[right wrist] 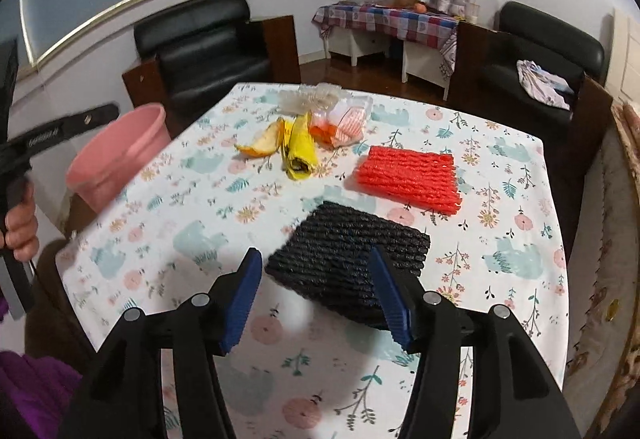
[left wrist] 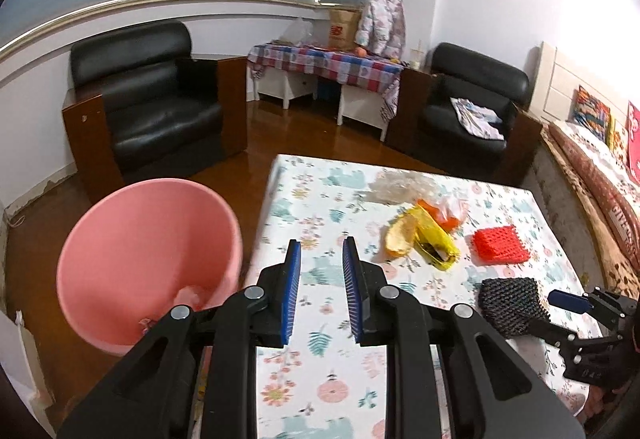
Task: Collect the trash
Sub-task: 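Move the left tool toward the orange peel while the right tool approaches the black net, then close the right tool on the black foam net while the left tool grasps the orange peel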
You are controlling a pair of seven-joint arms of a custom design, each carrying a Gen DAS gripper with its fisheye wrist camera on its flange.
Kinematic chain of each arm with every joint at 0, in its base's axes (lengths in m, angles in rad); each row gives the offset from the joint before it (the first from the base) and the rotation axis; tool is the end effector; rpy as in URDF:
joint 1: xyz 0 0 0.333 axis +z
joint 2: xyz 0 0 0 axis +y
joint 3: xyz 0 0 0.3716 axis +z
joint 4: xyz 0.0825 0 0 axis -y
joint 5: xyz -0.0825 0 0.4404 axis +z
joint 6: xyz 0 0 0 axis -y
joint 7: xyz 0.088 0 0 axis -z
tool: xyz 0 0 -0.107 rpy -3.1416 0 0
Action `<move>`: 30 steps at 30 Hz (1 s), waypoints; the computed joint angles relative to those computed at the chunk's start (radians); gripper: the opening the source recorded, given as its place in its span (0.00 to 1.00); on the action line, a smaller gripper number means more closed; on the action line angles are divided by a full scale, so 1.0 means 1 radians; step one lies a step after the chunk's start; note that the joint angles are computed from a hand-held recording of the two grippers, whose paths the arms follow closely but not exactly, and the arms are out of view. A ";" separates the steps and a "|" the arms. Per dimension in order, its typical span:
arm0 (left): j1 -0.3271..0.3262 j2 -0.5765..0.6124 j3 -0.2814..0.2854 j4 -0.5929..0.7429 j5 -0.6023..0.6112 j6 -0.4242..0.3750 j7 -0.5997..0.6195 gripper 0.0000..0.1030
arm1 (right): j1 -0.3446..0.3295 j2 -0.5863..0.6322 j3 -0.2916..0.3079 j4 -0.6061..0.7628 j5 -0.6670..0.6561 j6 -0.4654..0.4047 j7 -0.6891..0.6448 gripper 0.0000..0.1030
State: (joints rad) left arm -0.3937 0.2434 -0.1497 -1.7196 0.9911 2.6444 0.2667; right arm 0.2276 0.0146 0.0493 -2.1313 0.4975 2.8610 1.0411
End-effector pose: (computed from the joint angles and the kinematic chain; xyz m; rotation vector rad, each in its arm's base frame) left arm 0.6266 -0.3916 0.5456 -1.7183 1.6358 -0.9152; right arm 0.6183 0.1483 0.5044 -2.0164 1.3697 -0.4673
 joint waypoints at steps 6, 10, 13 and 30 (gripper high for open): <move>-0.015 0.076 -0.005 0.084 -0.060 0.002 0.084 0.21 | 0.011 0.031 0.004 0.009 -0.101 -0.007 -0.022 0.56; -0.026 0.135 -0.001 0.145 -0.124 0.006 0.159 0.21 | 0.012 0.062 -0.011 0.031 -0.227 -0.029 0.078 0.54; -0.023 0.185 -0.007 0.195 -0.214 0.015 0.224 0.21 | 0.006 0.074 -0.017 0.035 -0.254 -0.020 0.122 0.34; -0.095 0.433 0.042 0.521 -0.483 -0.178 0.328 0.21 | -0.032 0.051 0.036 0.073 0.794 -0.015 -0.459 0.09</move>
State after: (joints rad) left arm -0.4887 0.6763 -0.1078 -1.1984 0.5079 2.4663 0.5951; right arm 0.1957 0.0653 0.0851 -2.0585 1.2917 2.8456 0.5822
